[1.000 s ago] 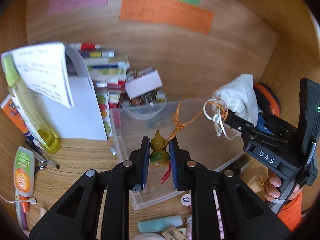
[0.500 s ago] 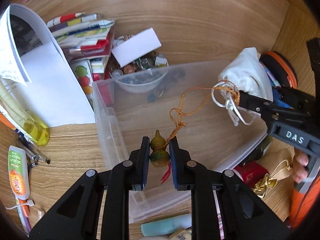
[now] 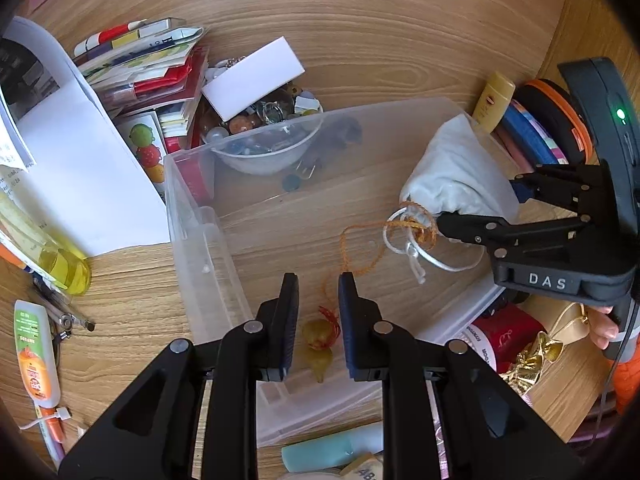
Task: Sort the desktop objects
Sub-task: 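Carry both items into the clear plastic box and open both tools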
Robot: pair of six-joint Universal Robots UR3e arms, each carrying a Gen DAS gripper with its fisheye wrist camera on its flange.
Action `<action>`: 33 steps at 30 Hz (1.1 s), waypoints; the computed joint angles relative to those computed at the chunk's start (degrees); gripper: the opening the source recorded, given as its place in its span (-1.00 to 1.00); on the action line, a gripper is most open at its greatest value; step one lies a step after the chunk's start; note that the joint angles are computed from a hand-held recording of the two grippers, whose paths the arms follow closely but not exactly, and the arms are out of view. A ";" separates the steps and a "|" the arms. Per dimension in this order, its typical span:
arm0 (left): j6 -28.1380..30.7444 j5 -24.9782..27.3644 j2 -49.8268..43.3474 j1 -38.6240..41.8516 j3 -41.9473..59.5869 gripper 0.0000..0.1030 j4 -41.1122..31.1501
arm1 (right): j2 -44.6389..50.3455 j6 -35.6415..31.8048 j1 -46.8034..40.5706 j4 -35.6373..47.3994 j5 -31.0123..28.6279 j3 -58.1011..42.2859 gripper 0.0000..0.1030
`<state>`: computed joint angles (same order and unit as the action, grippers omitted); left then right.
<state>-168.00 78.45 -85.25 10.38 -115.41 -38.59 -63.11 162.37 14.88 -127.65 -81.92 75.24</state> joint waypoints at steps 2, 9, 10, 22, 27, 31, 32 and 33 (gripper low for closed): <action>-0.04 -0.51 0.26 0.18 -0.13 -0.64 -0.10 | -0.17 -0.38 -0.06 0.46 -0.08 -0.02 -0.07; 1.87 -4.31 5.31 3.35 -2.19 -0.39 -3.40 | -2.06 0.12 -0.37 3.89 1.65 0.06 0.05; 2.10 -4.08 6.09 3.41 -2.69 -0.38 -3.19 | -3.24 -0.07 -0.73 3.60 2.93 1.28 0.07; 4.24 -4.17 20.31 7.26 -10.21 0.36 -3.08 | -17.13 -0.43 -5.00 -7.42 10.04 16.87 0.47; 5.87 -5.19 29.65 11.43 -14.83 0.57 -3.71 | -23.02 1.11 -7.98 -14.74 11.52 25.06 0.60; 9.30 -9.13 38.22 17.62 -17.44 0.72 -9.70 | -28.20 2.22 -11.79 -19.66 14.41 32.43 0.61; 9.80 -9.67 40.12 18.77 -18.13 0.73 -10.80 | -29.32 2.23 -12.66 -20.10 14.98 33.78 0.62; 10.66 -10.07 42.36 20.24 -18.90 0.73 -12.18 | -30.65 2.37 -13.41 -20.51 15.32 35.29 0.63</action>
<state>-157.34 68.38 -42.89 30.62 -134.31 -50.77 -93.76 164.74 1.46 -148.16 -66.60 110.52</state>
